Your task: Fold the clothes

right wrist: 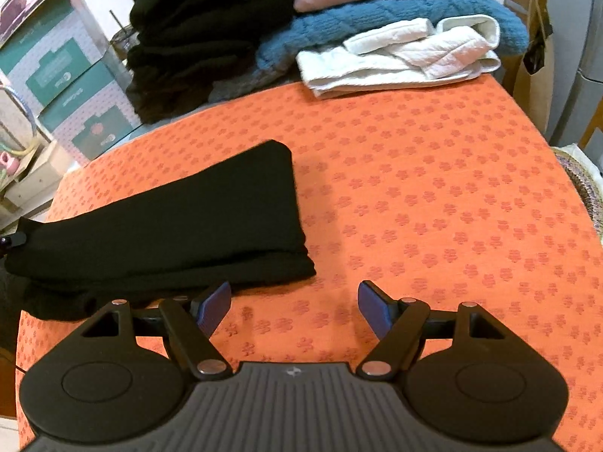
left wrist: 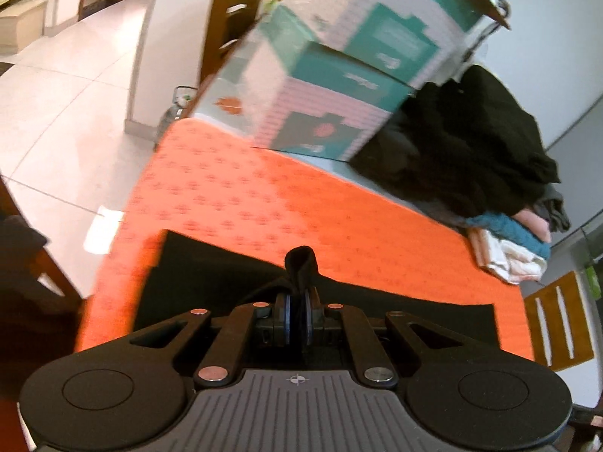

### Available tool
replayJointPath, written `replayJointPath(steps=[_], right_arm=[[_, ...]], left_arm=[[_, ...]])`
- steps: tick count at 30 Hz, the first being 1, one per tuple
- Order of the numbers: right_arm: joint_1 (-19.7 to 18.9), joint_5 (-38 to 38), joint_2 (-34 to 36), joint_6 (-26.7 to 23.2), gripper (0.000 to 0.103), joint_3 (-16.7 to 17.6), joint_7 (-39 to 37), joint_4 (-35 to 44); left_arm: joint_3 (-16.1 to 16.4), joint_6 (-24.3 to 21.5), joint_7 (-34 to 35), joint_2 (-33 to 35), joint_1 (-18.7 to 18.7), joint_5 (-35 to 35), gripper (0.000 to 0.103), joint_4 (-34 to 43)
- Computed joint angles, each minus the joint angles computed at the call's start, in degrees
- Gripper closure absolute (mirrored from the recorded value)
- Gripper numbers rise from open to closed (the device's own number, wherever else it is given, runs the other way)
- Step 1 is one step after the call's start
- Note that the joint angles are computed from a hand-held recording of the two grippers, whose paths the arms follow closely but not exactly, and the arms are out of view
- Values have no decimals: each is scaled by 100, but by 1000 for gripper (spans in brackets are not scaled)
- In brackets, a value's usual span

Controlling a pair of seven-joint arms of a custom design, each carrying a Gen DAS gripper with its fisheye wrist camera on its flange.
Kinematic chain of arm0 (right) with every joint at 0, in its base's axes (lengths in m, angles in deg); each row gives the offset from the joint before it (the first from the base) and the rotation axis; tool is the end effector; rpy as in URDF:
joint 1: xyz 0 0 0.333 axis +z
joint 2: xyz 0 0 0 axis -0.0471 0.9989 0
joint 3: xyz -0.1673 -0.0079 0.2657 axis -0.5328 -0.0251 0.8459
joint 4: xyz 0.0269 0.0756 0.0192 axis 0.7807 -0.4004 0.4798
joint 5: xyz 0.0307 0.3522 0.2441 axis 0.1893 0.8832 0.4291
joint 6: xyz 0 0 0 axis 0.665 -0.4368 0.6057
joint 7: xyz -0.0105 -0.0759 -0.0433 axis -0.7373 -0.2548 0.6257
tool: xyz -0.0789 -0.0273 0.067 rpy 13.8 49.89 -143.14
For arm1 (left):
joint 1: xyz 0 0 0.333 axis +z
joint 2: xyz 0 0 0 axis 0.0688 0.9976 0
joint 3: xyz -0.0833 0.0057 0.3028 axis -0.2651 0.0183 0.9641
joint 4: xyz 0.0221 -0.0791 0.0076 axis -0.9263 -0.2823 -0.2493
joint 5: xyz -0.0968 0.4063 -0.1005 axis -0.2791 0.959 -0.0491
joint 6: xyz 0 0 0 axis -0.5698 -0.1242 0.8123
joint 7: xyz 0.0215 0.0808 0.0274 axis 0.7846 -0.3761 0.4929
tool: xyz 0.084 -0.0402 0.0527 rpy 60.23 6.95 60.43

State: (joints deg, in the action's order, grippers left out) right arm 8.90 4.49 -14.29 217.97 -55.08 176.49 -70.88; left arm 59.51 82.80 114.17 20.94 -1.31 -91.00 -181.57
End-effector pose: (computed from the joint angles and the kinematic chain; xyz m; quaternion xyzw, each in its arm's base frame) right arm 0.3655 0.1442 0.5680 -0.5168 0.8034 -0.1563 0.2510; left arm 0.6512 -0.1801 0.6157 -0.6651 0.6587 -0.3507 0.0272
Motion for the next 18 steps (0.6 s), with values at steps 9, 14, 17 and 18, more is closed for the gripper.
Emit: replayJointPath(steps=[9,14,17,18], right_arm=[[114,38,351,4,23,-34,-193,254],[46,122,369,288,23,-84,-45,200],[-17,322,339,808,23,-191,186,0],[-52,389,334,1017,23,-210,285,-84]], left_arm=[[122,-278,-465,235,97,581,84,155],[96,33,-692,24,56,832,72,23],[85,201,-719,-94,28,925,63,-23],[77,244,-674,-118,21,910,62,-36]])
